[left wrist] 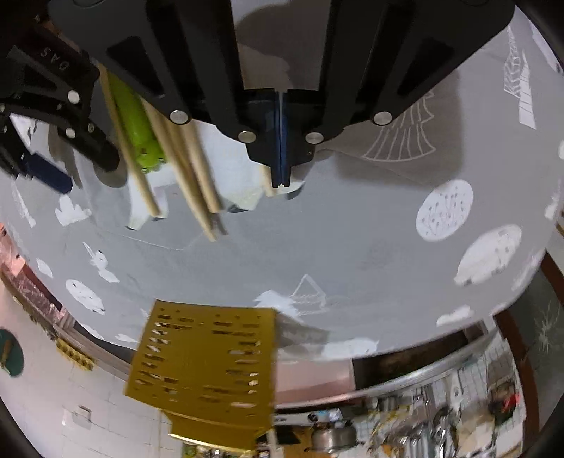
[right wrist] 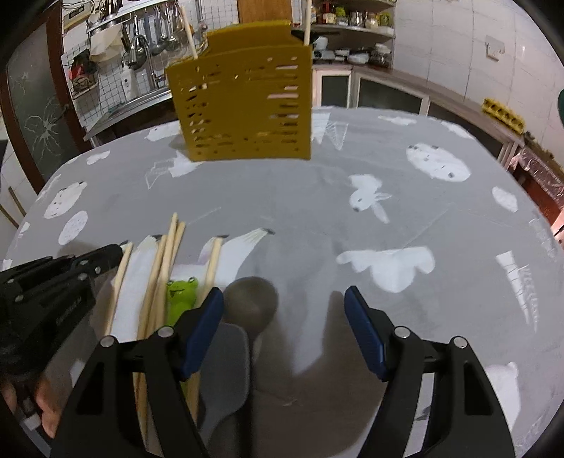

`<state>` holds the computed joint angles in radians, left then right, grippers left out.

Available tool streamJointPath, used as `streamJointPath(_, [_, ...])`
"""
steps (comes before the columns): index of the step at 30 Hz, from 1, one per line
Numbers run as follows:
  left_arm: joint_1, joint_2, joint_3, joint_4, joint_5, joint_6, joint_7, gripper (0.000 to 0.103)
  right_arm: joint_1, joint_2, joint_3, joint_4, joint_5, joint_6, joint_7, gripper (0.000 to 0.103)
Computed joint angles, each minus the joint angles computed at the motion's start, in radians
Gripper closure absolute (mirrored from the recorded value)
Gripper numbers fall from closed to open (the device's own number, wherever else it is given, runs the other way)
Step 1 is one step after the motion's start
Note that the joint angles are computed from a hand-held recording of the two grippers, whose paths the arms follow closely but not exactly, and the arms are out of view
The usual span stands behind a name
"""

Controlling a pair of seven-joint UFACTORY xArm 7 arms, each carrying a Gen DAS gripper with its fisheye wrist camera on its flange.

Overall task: Organize utensils
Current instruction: 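Grasp a wooden chopstick with the left gripper while the right gripper grasps the grey spoon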

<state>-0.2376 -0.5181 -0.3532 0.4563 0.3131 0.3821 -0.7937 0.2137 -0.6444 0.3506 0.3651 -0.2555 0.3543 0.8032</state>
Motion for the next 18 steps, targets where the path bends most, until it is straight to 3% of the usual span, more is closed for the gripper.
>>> streamJointPath(4, [-0.015, 0.006, 0.037, -0.014, -0.032, -0.027, 0.026, 0.103, -0.014, 0.041, 0.025, 0.027, -0.018, 0.015, 0.015, 0.034])
streamJointPath(7, [-0.024, 0.003, 0.051, -0.022, -0.062, -0.04, 0.034, 0.103, -0.012, 0.061, 0.013, 0.037, -0.027, 0.005, 0.012, 0.045])
streamJointPath(9, [-0.017, -0.003, 0.046, -0.023, -0.067, -0.038, 0.032, 0.103, -0.014, 0.067, 0.009, 0.041, -0.035, 0.0, 0.007, 0.062])
streamJointPath(10, [-0.012, -0.007, 0.04, -0.023, -0.068, -0.034, 0.027, 0.103, -0.015, 0.069, 0.006, 0.042, -0.037, -0.001, 0.006, 0.066])
streamJointPath(16, [-0.011, -0.038, 0.025, -0.022, -0.076, -0.025, 0.01, 0.103, 0.004, 0.06, -0.031, 0.024, -0.019, -0.03, -0.031, 0.067])
streamJointPath(18, [-0.026, -0.039, 0.022, -0.014, -0.083, -0.016, 0.014, 0.096, -0.005, 0.05, -0.033, 0.02, -0.017, -0.028, -0.04, 0.067])
